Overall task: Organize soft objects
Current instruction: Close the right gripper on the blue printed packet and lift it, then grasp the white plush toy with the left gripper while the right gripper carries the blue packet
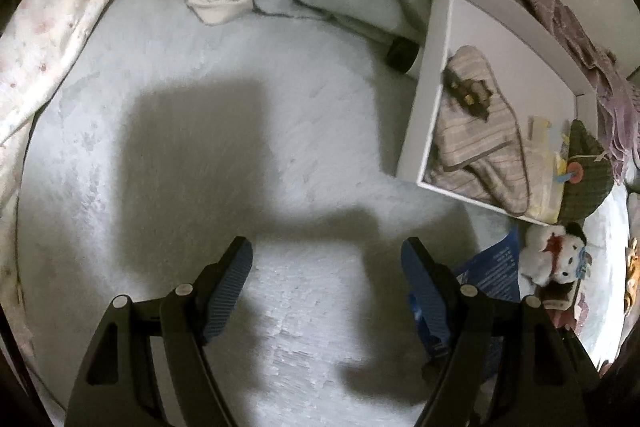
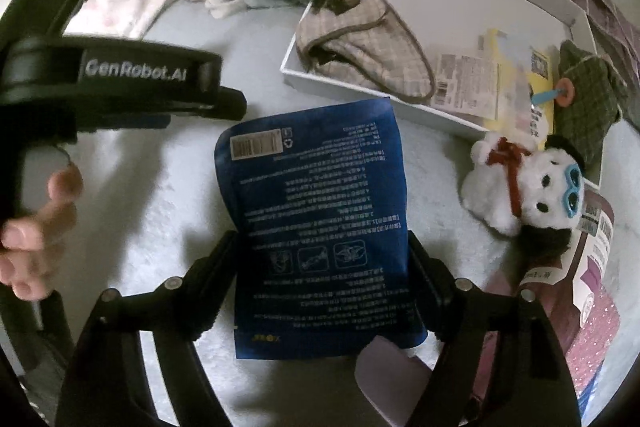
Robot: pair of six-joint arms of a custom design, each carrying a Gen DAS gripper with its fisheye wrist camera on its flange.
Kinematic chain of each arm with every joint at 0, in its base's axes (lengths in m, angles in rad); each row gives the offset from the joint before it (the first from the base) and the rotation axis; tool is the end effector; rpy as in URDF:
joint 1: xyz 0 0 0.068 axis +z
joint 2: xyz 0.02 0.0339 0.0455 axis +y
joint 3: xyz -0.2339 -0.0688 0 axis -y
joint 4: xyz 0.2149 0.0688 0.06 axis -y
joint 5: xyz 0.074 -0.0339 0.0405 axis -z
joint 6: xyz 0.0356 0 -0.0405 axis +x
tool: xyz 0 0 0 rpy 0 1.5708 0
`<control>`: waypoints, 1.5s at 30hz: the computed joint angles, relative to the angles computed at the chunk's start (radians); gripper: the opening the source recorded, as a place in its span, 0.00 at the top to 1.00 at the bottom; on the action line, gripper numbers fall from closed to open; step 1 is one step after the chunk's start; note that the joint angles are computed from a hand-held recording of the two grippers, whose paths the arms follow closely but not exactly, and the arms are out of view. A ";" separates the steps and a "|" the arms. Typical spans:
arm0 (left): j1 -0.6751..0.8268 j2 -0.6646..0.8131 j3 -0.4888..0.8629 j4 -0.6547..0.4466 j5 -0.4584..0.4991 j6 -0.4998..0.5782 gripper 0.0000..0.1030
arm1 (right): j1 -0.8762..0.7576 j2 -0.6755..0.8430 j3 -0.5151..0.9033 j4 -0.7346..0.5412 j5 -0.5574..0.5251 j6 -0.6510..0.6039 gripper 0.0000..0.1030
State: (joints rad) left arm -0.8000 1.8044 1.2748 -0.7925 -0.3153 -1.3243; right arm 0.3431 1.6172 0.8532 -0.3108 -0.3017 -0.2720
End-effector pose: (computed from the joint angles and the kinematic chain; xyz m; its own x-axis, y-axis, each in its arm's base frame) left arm 0.2284 -0.2193 0.1797 -0.7746 -0.5258 -0.3515 -0.5014 0.8493 -0.1654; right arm 0.2591 0.1038 0.1468 -0.6757 -0.5138 -0.5286 -0.6602 0.7408 0.1239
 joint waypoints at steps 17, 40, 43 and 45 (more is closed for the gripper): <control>-0.082 0.138 0.265 -0.010 0.006 0.085 0.25 | -0.323 -0.089 0.131 -0.230 -0.231 0.069 0.23; -0.035 0.408 0.398 0.380 0.290 0.216 0.25 | -0.470 -0.046 0.276 -0.367 -0.072 0.035 0.23; -0.022 0.417 0.338 0.514 0.324 0.198 0.25 | -0.479 -0.044 0.277 -0.358 -0.068 0.035 0.23; -0.023 0.412 0.300 0.593 0.315 0.187 0.25 | -0.485 -0.034 0.285 -0.363 -0.074 0.035 0.23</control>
State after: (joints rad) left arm -0.8227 2.2163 1.5748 -0.1997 -0.0008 -1.1375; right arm -0.1423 1.5837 1.1384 -0.6733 -0.3752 -0.2366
